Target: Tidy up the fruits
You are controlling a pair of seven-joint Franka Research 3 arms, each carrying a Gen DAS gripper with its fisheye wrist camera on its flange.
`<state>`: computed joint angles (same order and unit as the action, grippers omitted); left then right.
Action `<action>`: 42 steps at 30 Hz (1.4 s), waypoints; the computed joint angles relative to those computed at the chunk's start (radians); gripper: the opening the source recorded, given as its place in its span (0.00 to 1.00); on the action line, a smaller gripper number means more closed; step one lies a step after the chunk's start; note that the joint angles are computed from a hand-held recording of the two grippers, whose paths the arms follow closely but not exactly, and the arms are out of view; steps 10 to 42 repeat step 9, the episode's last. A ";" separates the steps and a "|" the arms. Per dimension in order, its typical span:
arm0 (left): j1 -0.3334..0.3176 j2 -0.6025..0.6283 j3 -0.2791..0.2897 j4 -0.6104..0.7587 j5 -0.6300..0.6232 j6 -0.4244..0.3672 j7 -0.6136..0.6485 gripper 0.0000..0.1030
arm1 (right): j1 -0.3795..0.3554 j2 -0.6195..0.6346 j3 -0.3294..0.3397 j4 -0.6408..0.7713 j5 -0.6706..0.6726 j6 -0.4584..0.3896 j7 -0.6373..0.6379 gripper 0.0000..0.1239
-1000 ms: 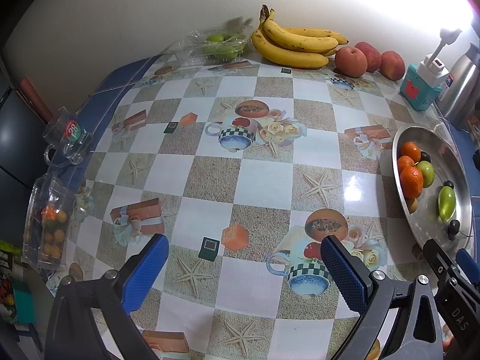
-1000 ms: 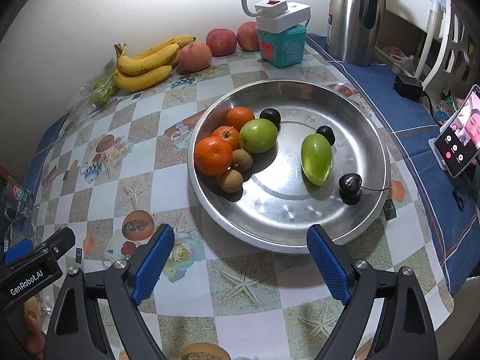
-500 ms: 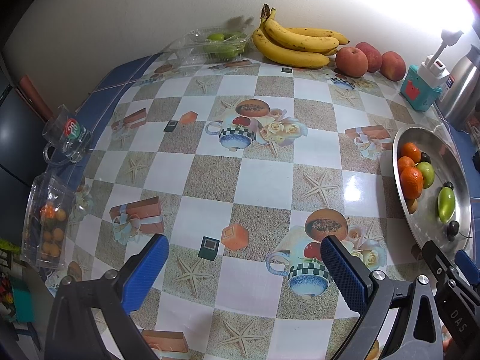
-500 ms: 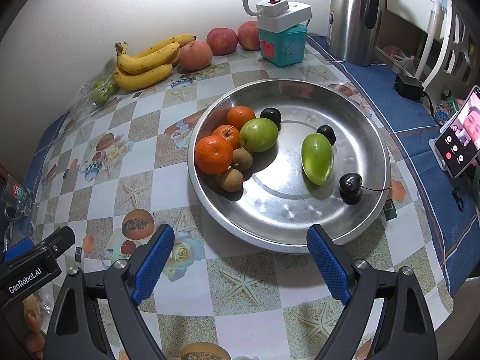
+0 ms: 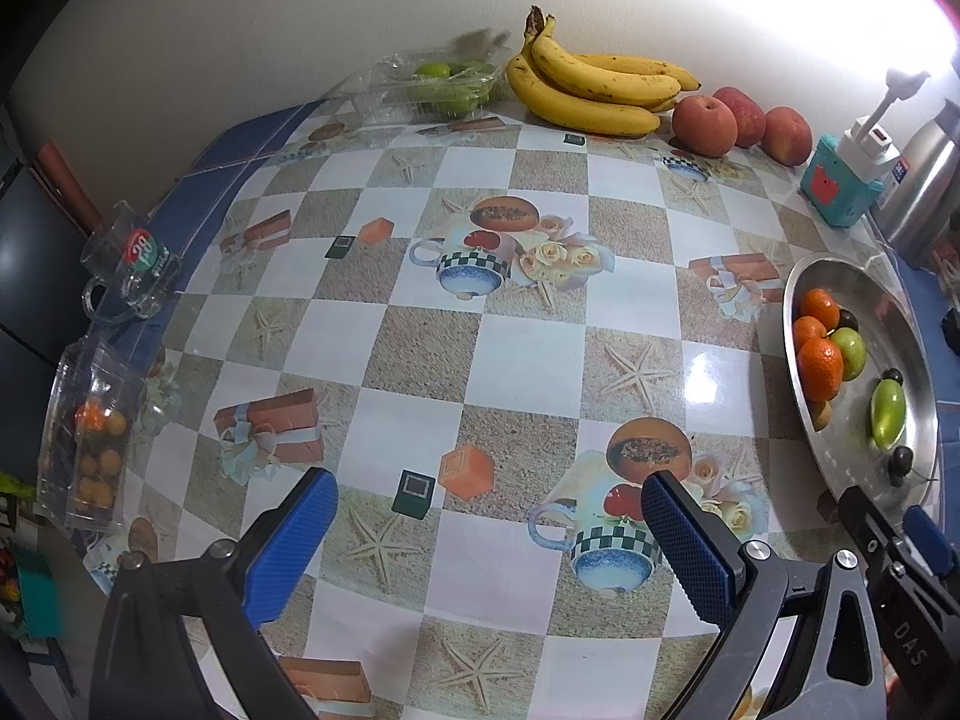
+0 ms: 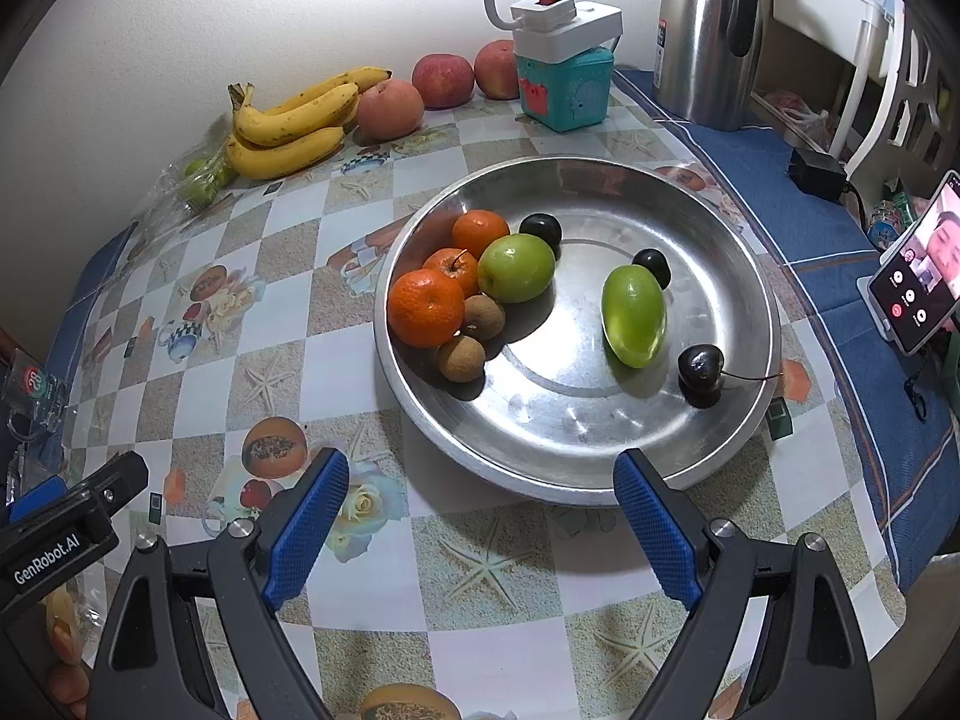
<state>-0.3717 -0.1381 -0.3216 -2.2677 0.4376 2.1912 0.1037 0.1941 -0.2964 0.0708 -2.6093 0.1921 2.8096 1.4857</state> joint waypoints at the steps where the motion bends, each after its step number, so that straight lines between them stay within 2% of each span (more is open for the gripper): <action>1: -0.001 0.000 -0.003 0.001 0.007 -0.005 -0.008 1.00 | 0.000 0.001 -0.001 0.001 0.000 -0.003 -0.001 0.73; 6: -0.005 -0.005 -0.010 0.009 0.048 -0.019 -0.020 1.00 | -0.001 0.003 -0.001 0.003 -0.003 -0.005 -0.001 0.73; 42: -0.005 -0.004 -0.005 0.009 0.038 -0.018 -0.011 1.00 | -0.003 0.002 0.000 0.004 -0.005 -0.007 0.002 0.73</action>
